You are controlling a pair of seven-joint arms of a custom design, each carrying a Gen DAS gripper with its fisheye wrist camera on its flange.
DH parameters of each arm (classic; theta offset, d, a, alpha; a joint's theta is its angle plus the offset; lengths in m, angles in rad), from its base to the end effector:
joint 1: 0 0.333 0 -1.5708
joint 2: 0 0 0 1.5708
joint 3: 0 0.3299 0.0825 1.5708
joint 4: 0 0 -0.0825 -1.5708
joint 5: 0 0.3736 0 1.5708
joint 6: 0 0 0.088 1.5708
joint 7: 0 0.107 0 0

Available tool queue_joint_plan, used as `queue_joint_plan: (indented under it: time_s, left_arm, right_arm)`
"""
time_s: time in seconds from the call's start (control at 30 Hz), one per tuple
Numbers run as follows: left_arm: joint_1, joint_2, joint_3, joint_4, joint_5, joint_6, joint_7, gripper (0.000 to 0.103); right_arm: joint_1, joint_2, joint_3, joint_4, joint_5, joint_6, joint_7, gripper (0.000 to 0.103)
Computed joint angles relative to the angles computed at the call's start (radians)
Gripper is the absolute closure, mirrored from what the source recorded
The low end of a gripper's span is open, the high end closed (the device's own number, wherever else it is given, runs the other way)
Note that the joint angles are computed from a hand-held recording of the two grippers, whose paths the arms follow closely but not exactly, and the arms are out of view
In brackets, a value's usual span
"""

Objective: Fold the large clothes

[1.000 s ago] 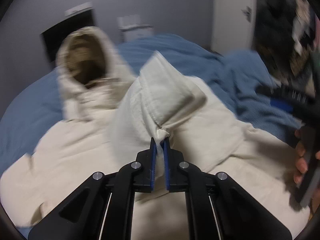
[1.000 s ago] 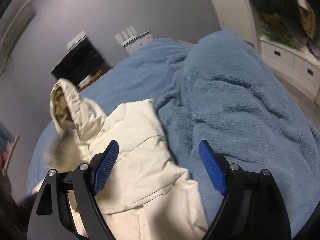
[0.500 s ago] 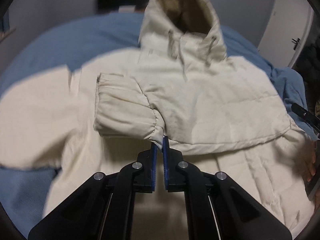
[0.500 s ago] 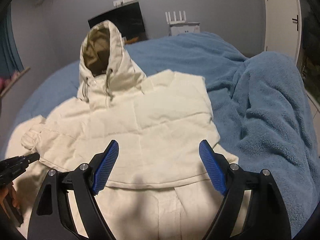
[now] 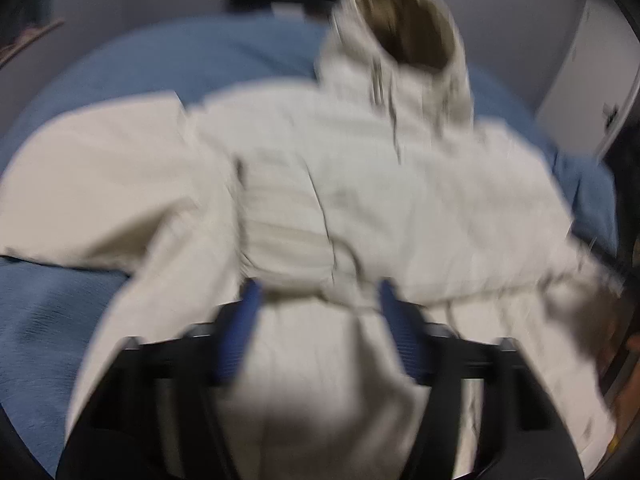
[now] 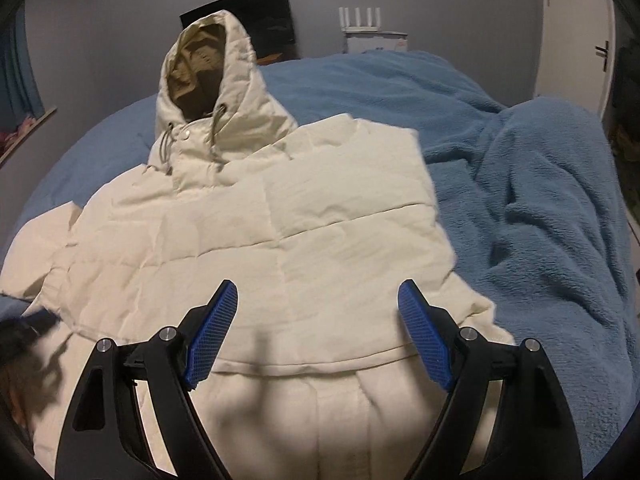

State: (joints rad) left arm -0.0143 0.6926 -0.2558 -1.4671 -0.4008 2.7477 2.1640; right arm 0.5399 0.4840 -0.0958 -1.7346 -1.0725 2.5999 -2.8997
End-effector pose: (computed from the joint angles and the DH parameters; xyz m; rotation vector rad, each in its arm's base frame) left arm 0.7482 -0.1407 0.3618 -1.4852 2.3130 -0.9490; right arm 0.6110 0.3197 0.3525 -1.2670 2.1316 -0.7711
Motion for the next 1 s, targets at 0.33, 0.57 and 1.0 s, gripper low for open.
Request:
queue_joint_plan:
  time_s: [0.33, 0.57, 1.0]
  left_arm:
    - [-0.061, 0.09, 0.026, 0.117, 0.056, -0.06, 0.049, 0.042]
    - [-0.07, 0.127, 0.044, 0.14, 0.117, -0.076, -0.006, 0.04]
    - [0.024, -0.027, -0.03, -0.05, -0.022, 0.11, 0.034, 0.007]
  right_arm:
    - [-0.032, 0.129, 0.057, 0.161, 0.259, -0.125, -0.304, 0.017]
    - [-0.005, 0.201, 0.029, 0.234, 0.371, -0.172, -0.414, 0.011]
    - [0.009, 0.196, 0.007, 0.22, 0.408, -0.143, -0.443, 0.008]
